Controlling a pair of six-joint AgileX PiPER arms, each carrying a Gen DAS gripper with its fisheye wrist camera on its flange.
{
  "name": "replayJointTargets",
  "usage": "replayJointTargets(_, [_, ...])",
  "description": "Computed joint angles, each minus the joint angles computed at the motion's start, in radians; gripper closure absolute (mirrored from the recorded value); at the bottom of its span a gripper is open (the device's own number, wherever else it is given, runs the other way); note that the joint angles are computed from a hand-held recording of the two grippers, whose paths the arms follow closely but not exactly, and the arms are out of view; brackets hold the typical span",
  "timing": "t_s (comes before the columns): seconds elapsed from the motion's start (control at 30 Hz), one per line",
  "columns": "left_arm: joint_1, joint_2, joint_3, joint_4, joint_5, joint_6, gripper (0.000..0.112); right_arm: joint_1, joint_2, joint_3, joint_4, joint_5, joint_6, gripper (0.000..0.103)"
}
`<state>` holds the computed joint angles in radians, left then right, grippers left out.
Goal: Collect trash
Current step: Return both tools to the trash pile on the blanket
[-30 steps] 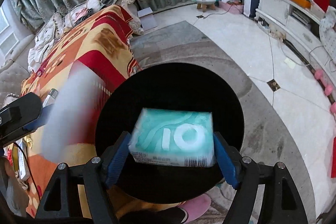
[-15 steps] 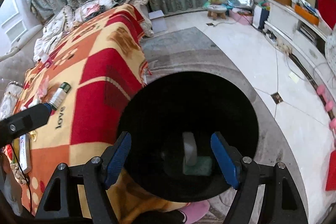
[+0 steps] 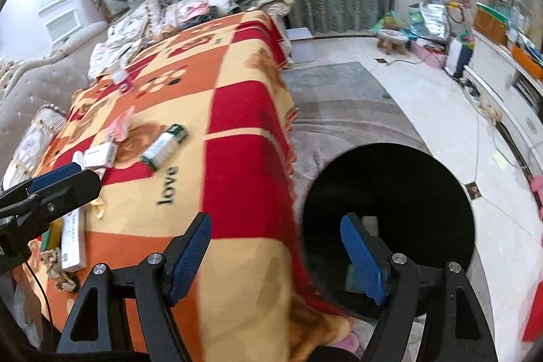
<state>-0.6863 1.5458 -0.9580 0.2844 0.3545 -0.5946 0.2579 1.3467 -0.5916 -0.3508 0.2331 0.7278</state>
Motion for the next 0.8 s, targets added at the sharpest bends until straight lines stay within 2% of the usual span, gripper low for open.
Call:
replayJointTargets(0.07, [0.028, -0.03, 0.031, -0.038, -0.003, 0.04, 0.044, 0.052, 0.022, -0.024, -0.059, 0.006, 0.076, 0.027])
replayJointTargets(0.17, [0.07, -0.093, 0.094, -0.023, -0.003, 0.042, 0.044, 0.125, 0.057, -0.062, -0.131, 0.016, 0.171, 0.027])
replayJointTargets(0.37, [0.161, -0.204, 0.183, -0.017, 0.012, 0.089, 0.044, 0.253, 0.147, -0.17, -0.201, 0.056, 0.265, 0.027])
replayJointTargets(0.47, [0.232, -0.264, 0.229, -0.042, 0.015, 0.157, 0.044, 0.302, 0.189, -0.221, -0.218, 0.064, 0.285, 0.027])
replayJointTargets(0.57, [0.332, -0.319, 0.276, -0.127, 0.006, 0.287, 0.044, 0.355, 0.231, -0.276, -0.253, 0.077, 0.313, 0.027])
replayJointTargets(0.8, [0.551, -0.365, 0.336, -0.289, -0.011, 0.538, 0.044, 0.44, 0.34, -0.411, -0.225, 0.106, 0.272, 0.027])
